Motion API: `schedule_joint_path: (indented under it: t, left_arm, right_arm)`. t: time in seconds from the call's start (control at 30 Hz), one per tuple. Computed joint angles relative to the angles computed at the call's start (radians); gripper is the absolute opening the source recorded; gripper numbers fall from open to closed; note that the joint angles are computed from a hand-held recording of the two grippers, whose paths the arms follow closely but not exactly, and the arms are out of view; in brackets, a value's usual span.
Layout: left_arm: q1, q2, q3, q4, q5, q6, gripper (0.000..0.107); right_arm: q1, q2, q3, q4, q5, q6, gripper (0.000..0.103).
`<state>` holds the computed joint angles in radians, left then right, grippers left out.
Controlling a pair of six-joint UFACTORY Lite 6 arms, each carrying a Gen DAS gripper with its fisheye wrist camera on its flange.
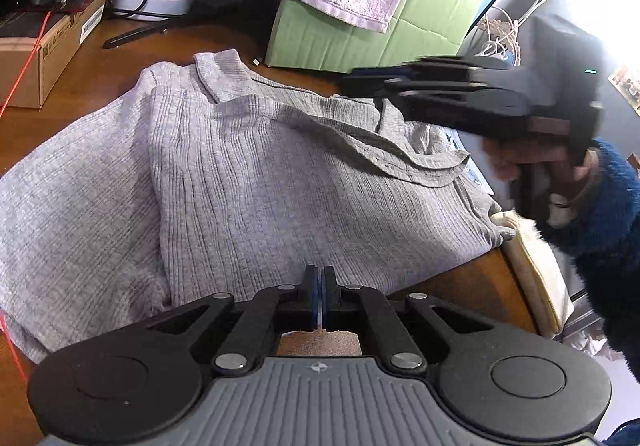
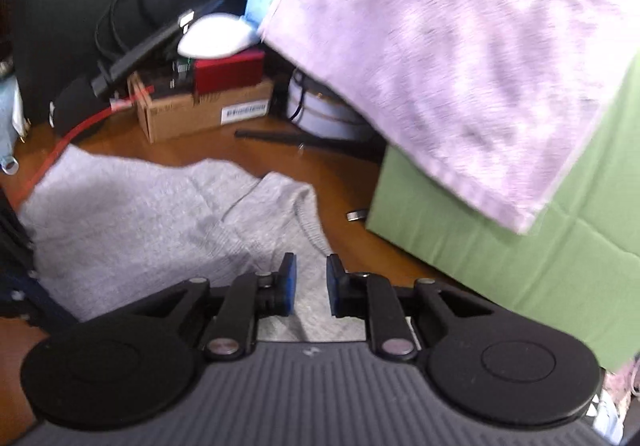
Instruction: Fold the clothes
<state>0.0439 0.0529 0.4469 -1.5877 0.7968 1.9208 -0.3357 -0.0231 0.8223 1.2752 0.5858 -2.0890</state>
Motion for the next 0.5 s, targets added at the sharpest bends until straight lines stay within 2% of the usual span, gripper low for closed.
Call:
schedule_joint_path:
  t: [0.1, 0.2, 0.37, 0.5]
  left_arm:
    - [-0.041, -0.037, -0.025, -0.022, 0.014, 0.020, 0.003]
    - [-0.133, -0.038, -0.005, -0.067, -0.008, 0.027, 0.003]
    - [-0.249, 0.023, 0.037, -0.146, -0.084, 0.056, 0.003]
    - [-0.223, 0.031, 0.037, -0.128, -0.071, 0.040, 0.003]
  right_arm:
    - [-0.104, -0.068, -0.022, -0.116, 0.113, 0.024, 0.020]
    - [-0.156, -0.132, -0.111, -0.197, 0.165, -0.003, 0.020]
    - [-0.146, -0.100, -0.187, -0.155, 0.140, -0.075, 0.019]
    - [-0.125, -0.025, -0.148, -0.036, 0.093, -0.140, 0.018]
